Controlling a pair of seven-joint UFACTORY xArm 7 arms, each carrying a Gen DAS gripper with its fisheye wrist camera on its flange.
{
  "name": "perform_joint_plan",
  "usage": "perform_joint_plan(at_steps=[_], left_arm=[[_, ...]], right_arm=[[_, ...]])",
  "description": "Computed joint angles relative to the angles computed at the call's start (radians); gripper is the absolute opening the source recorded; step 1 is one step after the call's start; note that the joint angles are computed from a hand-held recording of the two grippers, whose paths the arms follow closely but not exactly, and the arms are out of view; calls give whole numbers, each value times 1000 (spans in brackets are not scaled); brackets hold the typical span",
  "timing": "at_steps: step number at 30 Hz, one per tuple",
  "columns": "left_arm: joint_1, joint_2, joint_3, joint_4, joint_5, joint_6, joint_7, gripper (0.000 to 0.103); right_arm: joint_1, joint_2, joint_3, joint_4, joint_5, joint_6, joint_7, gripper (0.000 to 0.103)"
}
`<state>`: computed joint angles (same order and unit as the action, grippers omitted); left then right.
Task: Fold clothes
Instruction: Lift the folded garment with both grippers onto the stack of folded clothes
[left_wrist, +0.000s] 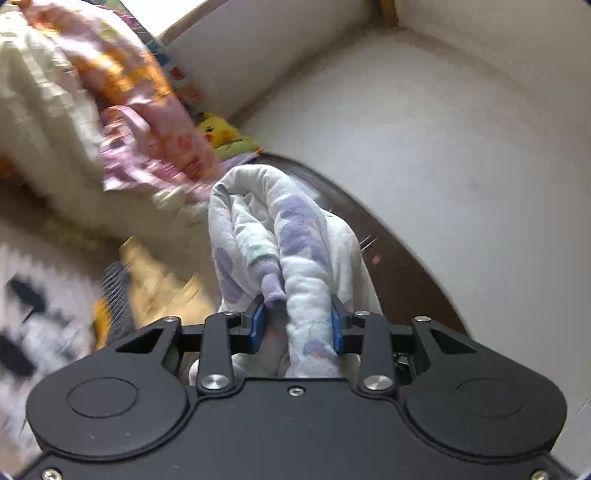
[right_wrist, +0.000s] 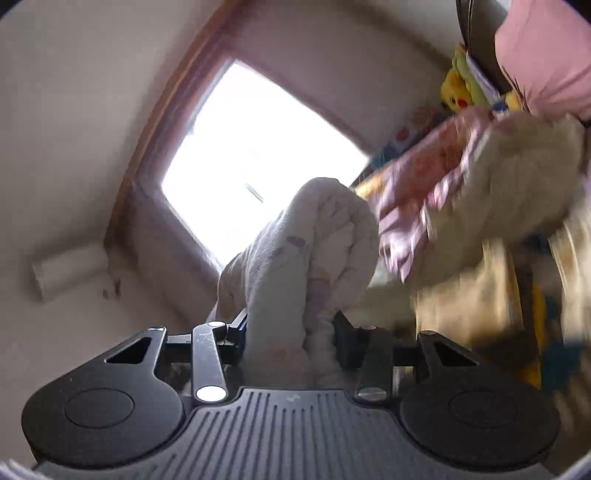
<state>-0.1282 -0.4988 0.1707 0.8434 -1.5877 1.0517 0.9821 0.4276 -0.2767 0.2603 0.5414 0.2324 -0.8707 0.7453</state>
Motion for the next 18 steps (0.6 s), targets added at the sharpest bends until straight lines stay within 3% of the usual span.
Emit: perform_joint_plan(at_steps=[3,4,5,6,7,8,9,11,13,15,16,18], left_arm=[[-28,161,-11,114,-100,0,42,33],[-90,211,27,134,-100,-34,31,33],[-134,262,55,161,-67,-60,-12,33],[-150,316,41,176,7,-127,-70,34],[-129,379,-16,196,112,-207,-155,34],[-66,439,-113,185,181,-275,-203,37],[-19,457,-168,186,208,-302,-226,41],[19,462,-195,174,137,-298,-160,41],[111,470,-274,168,86,-280,-124,41],[124,474,-271,184,132,-251,-176,45],[128,461,-275,181,150,-254,-181,48],[130,425,-275,175,147,-255,-209,62]], right_arm=[[1,104,-124,82,-125,-59,83,45],[-29,142,-135,107,-162,-73,128,45],[-67,194,-132,121,-188,-77,195,45],[-88,238,-142,134,-210,-58,260,45],[-105,273,-139,130,-214,3,313,45],[-116,321,-137,135,-212,106,324,45],[-118,384,-135,147,-194,167,323,41],[-86,418,-135,144,-99,163,267,41],[-55,423,-161,156,-89,152,185,42],[-108,428,-134,154,-146,150,225,42],[-102,427,-155,153,-178,151,253,43],[-51,394,-194,157,-140,207,230,49]])
